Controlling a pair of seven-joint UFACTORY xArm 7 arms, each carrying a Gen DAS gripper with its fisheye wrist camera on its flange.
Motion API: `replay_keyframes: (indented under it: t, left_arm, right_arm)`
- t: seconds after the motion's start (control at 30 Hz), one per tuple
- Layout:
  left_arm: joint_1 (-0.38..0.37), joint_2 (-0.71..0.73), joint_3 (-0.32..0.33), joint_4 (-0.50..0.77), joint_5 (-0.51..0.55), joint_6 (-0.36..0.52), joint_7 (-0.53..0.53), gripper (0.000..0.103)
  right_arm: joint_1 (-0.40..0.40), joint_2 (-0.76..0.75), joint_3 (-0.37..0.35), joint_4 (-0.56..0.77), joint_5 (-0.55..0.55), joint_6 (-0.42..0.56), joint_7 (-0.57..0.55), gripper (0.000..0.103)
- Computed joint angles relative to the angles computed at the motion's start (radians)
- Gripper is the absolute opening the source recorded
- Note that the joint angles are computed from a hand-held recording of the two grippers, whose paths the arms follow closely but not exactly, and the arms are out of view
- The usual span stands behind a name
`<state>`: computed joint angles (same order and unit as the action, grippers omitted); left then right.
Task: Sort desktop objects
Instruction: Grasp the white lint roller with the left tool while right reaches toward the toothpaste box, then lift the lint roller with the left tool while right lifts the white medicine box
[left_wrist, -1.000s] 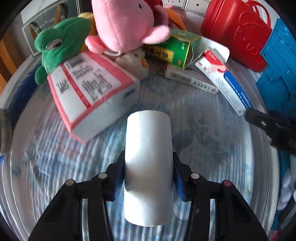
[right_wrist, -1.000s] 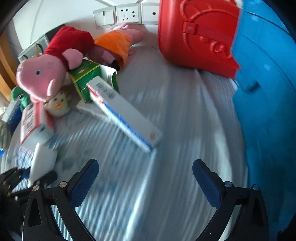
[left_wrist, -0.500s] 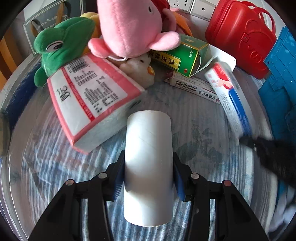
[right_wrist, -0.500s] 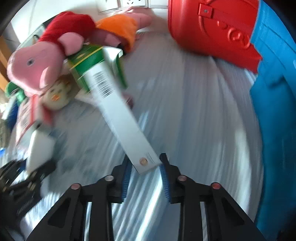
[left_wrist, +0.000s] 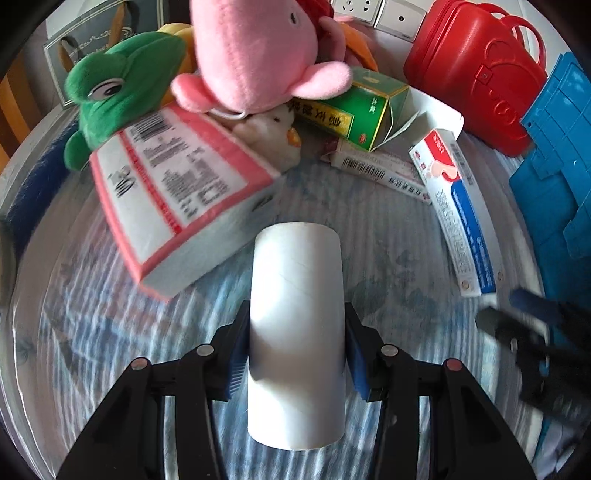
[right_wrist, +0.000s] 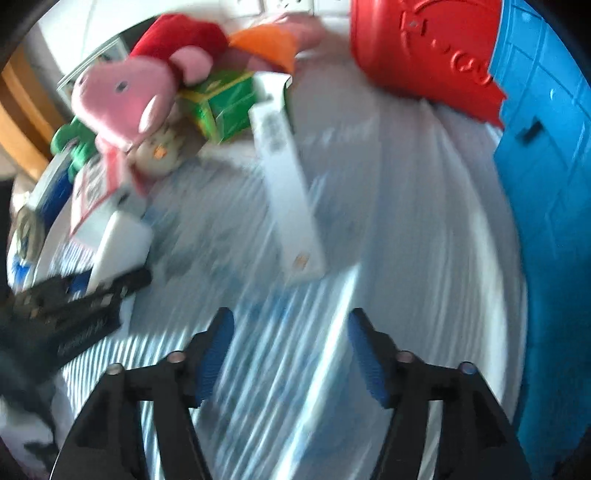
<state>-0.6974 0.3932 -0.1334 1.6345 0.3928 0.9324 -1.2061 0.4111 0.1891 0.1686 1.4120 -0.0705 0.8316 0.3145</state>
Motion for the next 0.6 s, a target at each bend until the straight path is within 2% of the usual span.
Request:
replay_keyframes:
  t: [0.17,0.23,0.3,0.37,0.43,0.47,0.6]
  left_arm:
    - [0.001,0.06,0.016,0.08,0.006,0.004,0.031,0.045]
    - [-0.016,0.078,0.021,0.104,0.014,0.012,0.025,0.045]
    - [0.003,0.082,0.03,0.096,0.01,-0.007,0.054,0.045]
    - [-0.001,0.092,0.035,0.111,0.01,-0.001,0.059,0.045]
    - [-0.005,0.095,0.039,0.119,0.01,0.004,0.056,0.045]
    - [-0.008,0.095,0.041,0.121,0.01,0.008,0.055,0.045]
    - [-0.034,0.073,0.048,0.119,0.044,0.042,0.031,0.045]
  right_arm:
    - [0.002,0.103,-0.013,0.116,-0.006,-0.025,0.0,0.065]
    - [0.007,0.15,-0.017,0.17,-0.008,-0.018,-0.007,0.06]
    - [0.017,0.181,-0.023,0.203,-0.016,-0.01,-0.006,0.057]
    - [0.024,0.204,-0.028,0.224,-0.021,-0.004,-0.007,0.049]
    - [0.022,0.215,-0.027,0.23,-0.008,-0.001,-0.01,0.03]
    - [0.018,0.217,-0.023,0.229,0.007,0.003,-0.016,0.026]
    - [0.016,0.16,-0.015,0.157,0.027,-0.013,-0.035,0.023]
